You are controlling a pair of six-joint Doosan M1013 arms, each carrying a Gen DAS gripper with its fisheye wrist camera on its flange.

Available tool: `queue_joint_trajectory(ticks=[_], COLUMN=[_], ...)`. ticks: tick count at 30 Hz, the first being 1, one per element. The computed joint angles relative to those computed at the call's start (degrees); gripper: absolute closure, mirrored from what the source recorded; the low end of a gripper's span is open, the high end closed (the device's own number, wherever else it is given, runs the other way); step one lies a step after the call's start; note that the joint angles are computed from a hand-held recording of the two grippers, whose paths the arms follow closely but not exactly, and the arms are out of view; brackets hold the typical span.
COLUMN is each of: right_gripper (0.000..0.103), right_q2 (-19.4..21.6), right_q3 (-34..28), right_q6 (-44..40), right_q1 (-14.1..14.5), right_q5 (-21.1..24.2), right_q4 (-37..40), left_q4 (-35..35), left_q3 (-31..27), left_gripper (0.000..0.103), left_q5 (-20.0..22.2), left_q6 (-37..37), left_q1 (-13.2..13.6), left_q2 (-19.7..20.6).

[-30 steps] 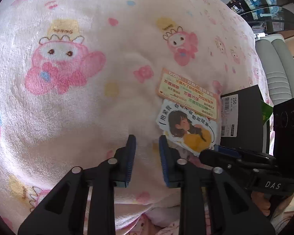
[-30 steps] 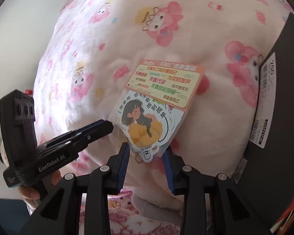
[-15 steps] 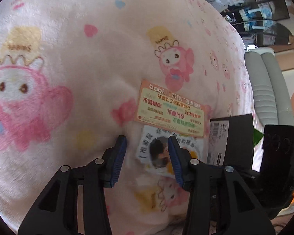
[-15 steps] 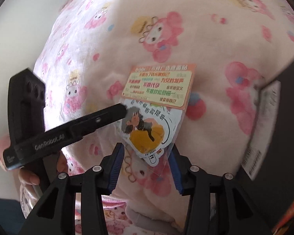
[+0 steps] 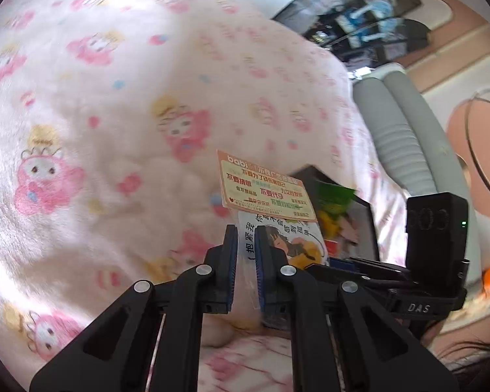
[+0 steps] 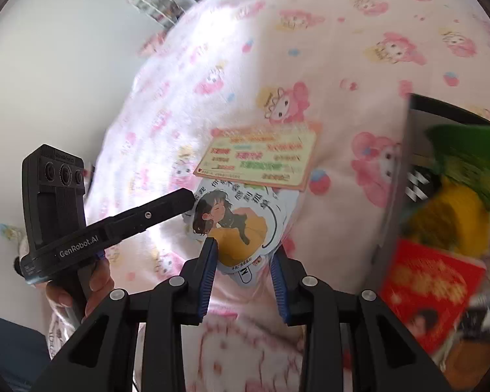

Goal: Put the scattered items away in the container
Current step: 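Grasp the coupon card and cartoon sticker with the left gripper, then carry the coupon card and sticker with the left gripper into the box, then open the left gripper to release the card onto the comb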

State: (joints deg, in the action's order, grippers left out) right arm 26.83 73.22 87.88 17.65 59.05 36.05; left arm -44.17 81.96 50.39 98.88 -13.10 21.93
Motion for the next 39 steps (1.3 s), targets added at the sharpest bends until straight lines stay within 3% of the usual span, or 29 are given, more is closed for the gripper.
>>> queue_joint_trajectory(ticks=[4, 8, 11, 15, 20, 24, 27, 31, 33, 39], right_gripper=[0.075, 0.075, 0.075, 0.075, 0.075, 0.075, 0.075, 0.075, 0.075, 0.074], right_q2=[-6.6, -12.4, -15.1, -15.1, -12.8, -12.4, -13.6, -14.8, -14.4, -14.2], right_q3=[7.2, 11.4, 14.6, 16.7, 16.9, 18.8, 20.3, 21.8, 21.7, 21.8], right_q6=[-2.3, 2.5, 5.7, 9.7, 6.2, 1.8, -0.4, -2.0, -3.3, 1.8], right_q1=[-0.9, -1.7, -3.2, -5.8, -8.3, -10.4, -10.9, -13.0, -13.5, -11.4], right_q5=[-4.5, -8.1, -9.4, -8.1, -5.1, -5.0, -8.2, -12.1, -11.8, -14.9], right_q4=[0.9, -11.8, -17.1, -22.4, -25.4, -18.3, -19.3, -14.2, -12.6, -21.1], left_q4=[-1.2, 0.0, -0.8, 1.0, 7.5, 12.6, 17.6, 16.8, 16.5, 17.2], left_q3=[-1.9, -7.5, -12.0, -17.0, -21.7, -20.2, -18.8, -17.7, -17.0, -15.3], left_gripper=[0.094, 0.094, 0.094, 0.094, 0.094, 0.093, 0.093, 0.093, 0.092, 0.086], left_q5=[1.2, 5.6, 10.2, 15.0, 20.2, 17.8, 15.2, 13.4, 11.5, 7.8], left_q6=[3.3, 3.1, 2.1, -2.2, -8.1, -9.1, -9.9, -8.9, -8.2, -8.5], left_q1=[-3.2, -7.4, -9.9, -12.9, -15.4, -16.5, -17.5, -17.4, -17.4, -17.5], left_q2=[-1.1, 1.9, 5.9, 10.7, 14.7, 14.2, 13.2, 12.3, 11.6, 9.7])
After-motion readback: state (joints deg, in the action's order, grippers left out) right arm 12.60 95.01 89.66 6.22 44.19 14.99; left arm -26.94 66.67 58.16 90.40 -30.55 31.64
